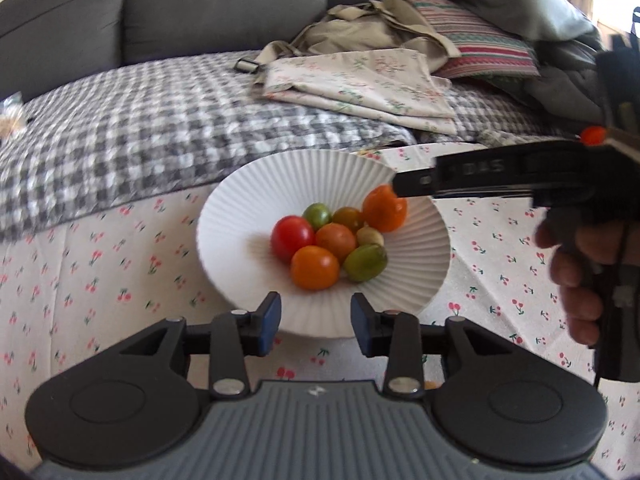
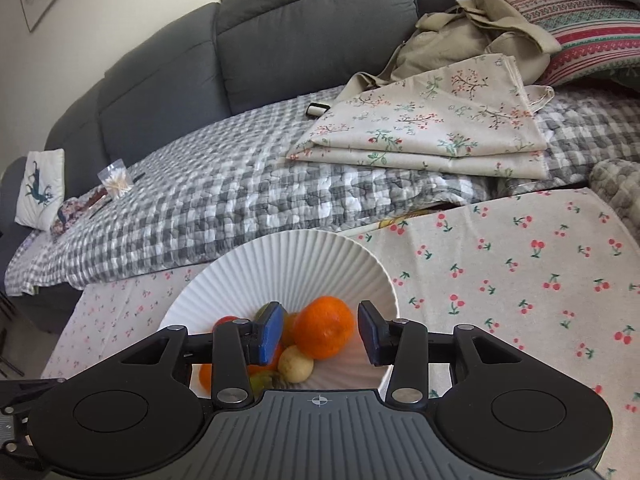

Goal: Organize fruits
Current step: 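Carry the lime and tangerine into the white bowl and open both tools, then grasp a brown kiwi with the left tool while the right tool grasps another kiwi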

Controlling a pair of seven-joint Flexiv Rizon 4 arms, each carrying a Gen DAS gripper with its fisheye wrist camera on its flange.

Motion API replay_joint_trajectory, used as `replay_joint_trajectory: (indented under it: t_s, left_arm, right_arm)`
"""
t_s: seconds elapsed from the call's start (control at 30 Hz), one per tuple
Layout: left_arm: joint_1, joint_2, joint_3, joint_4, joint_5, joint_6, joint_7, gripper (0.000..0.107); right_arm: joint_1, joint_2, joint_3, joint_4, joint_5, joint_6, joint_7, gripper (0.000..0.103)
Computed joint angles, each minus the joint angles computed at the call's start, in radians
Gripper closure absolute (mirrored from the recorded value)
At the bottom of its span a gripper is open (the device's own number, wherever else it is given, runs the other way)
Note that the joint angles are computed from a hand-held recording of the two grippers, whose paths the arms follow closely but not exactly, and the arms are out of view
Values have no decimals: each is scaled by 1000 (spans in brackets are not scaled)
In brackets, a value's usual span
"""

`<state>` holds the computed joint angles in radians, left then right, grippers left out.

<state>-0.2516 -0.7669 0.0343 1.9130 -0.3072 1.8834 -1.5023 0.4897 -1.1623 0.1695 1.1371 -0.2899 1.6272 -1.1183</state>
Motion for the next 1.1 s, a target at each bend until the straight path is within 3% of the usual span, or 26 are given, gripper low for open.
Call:
replay_joint_trajectory:
  t_s: [0.13, 0.33, 0.4, 0.47, 0.63, 0.83, 1.1]
  left_arm:
    - [-79, 13, 76, 16, -71, -16, -36, 46]
    - [-171, 38, 157, 43, -136, -37, -71, 29]
    - [-186, 49, 169, 56, -145, -44, -82, 26]
    - [-196, 62, 174, 72, -148, -46, -92, 24]
    - [-200, 96, 161, 127, -140, -14, -111, 13]
    - [-183, 124, 130, 184, -132, 14, -107, 12]
    - [-83, 146, 19, 241, -67, 37, -117, 8]
  right_arm:
    - [7, 47, -24, 58, 19, 6, 21, 54]
    - [-21, 137, 0, 188, 58, 36, 67, 41]
    - [-40, 172, 26, 253, 68, 65, 75, 26]
    - [-54, 203, 42, 302, 68, 72, 85, 23]
    - [-91, 269, 92, 414, 38, 90, 63, 14]
    - [-75, 331, 77, 511, 32, 126, 68, 10]
    - [-101, 362, 118, 575, 13, 133, 83, 7]
